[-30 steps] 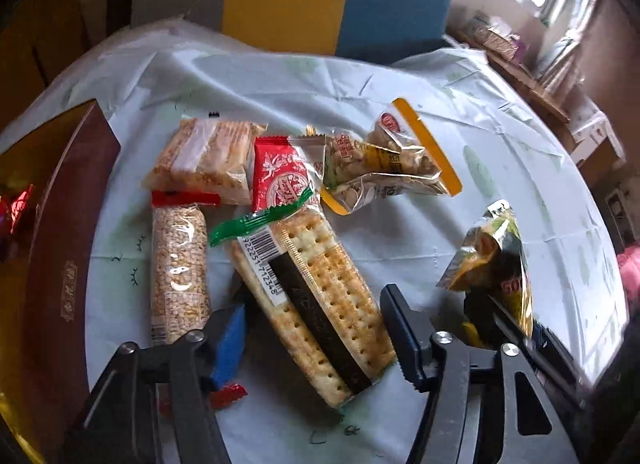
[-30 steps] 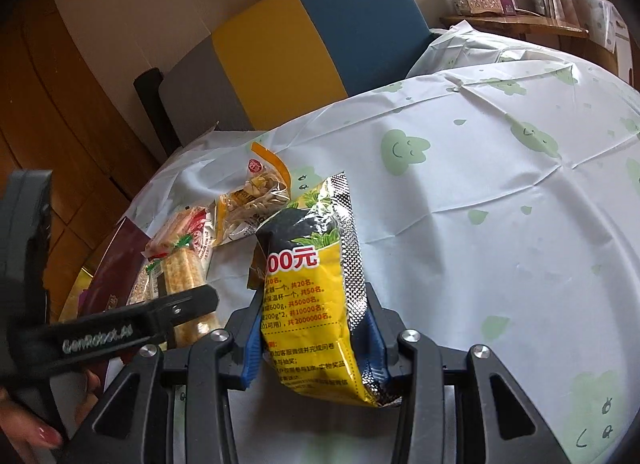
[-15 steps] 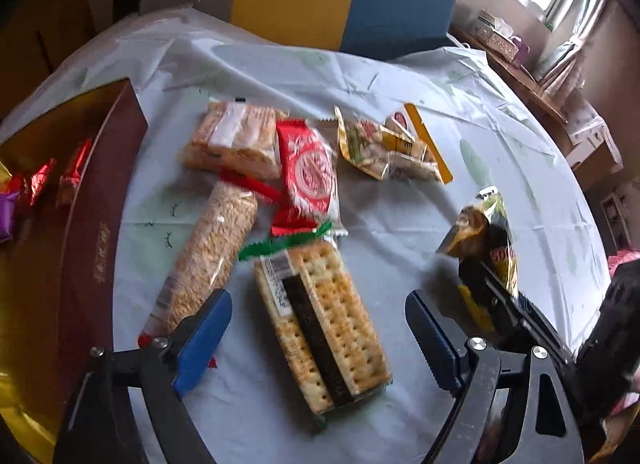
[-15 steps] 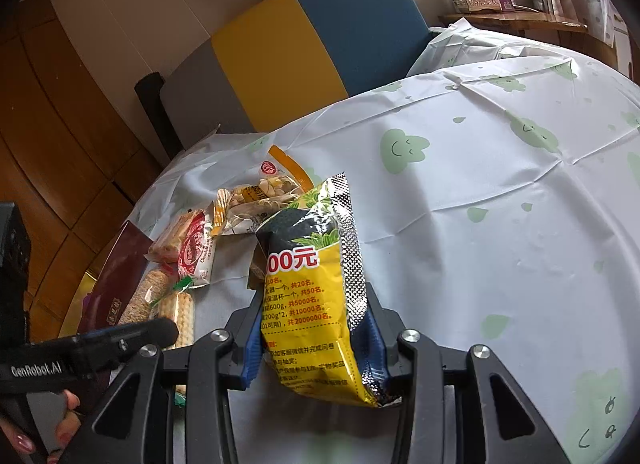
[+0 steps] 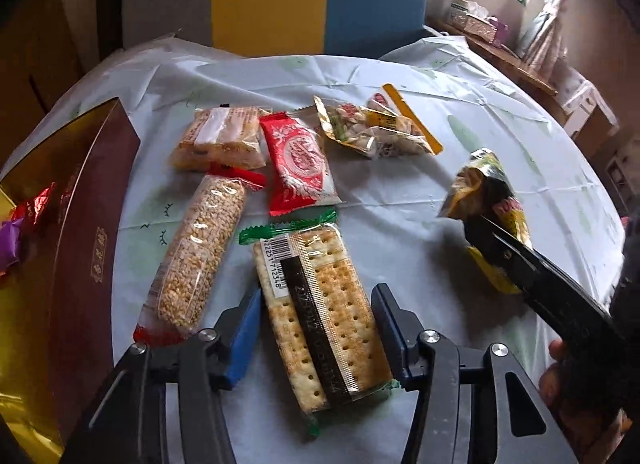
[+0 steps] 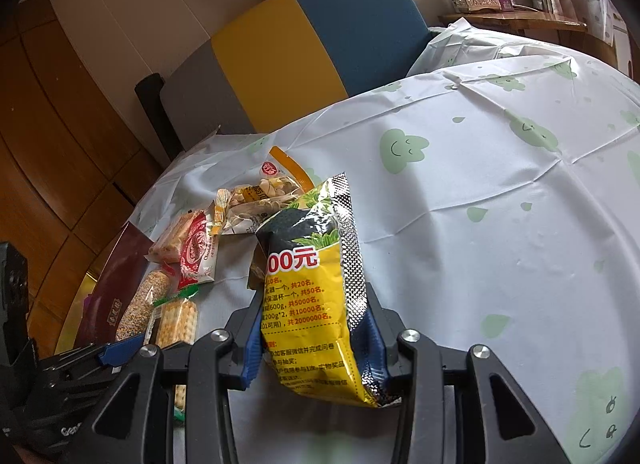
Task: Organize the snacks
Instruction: 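Grasp the cracker packet with green ends with the left gripper, then carry the cracker packet into the tray and open the left gripper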
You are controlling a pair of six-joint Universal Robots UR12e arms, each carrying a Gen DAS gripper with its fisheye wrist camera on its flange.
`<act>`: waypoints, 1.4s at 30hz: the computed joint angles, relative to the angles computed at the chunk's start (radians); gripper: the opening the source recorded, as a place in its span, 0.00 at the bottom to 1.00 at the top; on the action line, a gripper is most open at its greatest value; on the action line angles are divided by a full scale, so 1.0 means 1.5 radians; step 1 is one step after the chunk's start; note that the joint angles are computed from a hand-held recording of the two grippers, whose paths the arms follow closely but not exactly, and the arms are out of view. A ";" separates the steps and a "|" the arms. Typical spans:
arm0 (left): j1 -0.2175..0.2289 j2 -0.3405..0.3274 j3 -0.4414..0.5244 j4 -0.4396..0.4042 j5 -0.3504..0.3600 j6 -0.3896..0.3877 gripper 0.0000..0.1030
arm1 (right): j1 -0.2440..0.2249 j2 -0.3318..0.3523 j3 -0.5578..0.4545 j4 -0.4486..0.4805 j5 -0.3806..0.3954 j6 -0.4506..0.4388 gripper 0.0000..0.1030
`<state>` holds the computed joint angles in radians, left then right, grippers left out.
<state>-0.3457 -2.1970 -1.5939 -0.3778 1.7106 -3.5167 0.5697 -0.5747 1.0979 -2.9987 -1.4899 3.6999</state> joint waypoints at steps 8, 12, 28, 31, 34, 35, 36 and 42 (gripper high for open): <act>0.002 0.012 -0.039 0.061 -0.029 0.024 0.52 | -0.001 0.000 0.000 -0.002 0.002 0.002 0.41; 0.006 0.018 -0.049 0.070 -0.053 0.025 0.52 | -0.001 0.000 0.000 -0.001 0.001 0.000 0.41; 0.018 0.053 -0.089 0.123 -0.105 0.026 0.52 | 0.000 0.000 -0.001 0.001 -0.002 -0.002 0.41; 0.023 0.062 -0.097 0.133 -0.101 0.021 0.52 | 0.000 0.000 -0.001 0.001 -0.001 -0.001 0.41; 0.031 0.072 -0.107 0.144 -0.101 0.015 0.52 | 0.000 0.000 -0.001 0.002 -0.002 0.000 0.41; 0.034 0.075 -0.110 0.146 -0.102 0.013 0.52 | 0.000 0.000 -0.001 0.002 -0.002 0.000 0.41; 0.038 0.079 -0.115 0.152 -0.102 0.008 0.52 | 0.000 0.000 -0.001 0.002 -0.002 0.000 0.41; 0.058 0.097 -0.136 0.157 -0.088 -0.023 0.52 | 0.000 0.000 -0.001 0.001 -0.001 0.000 0.41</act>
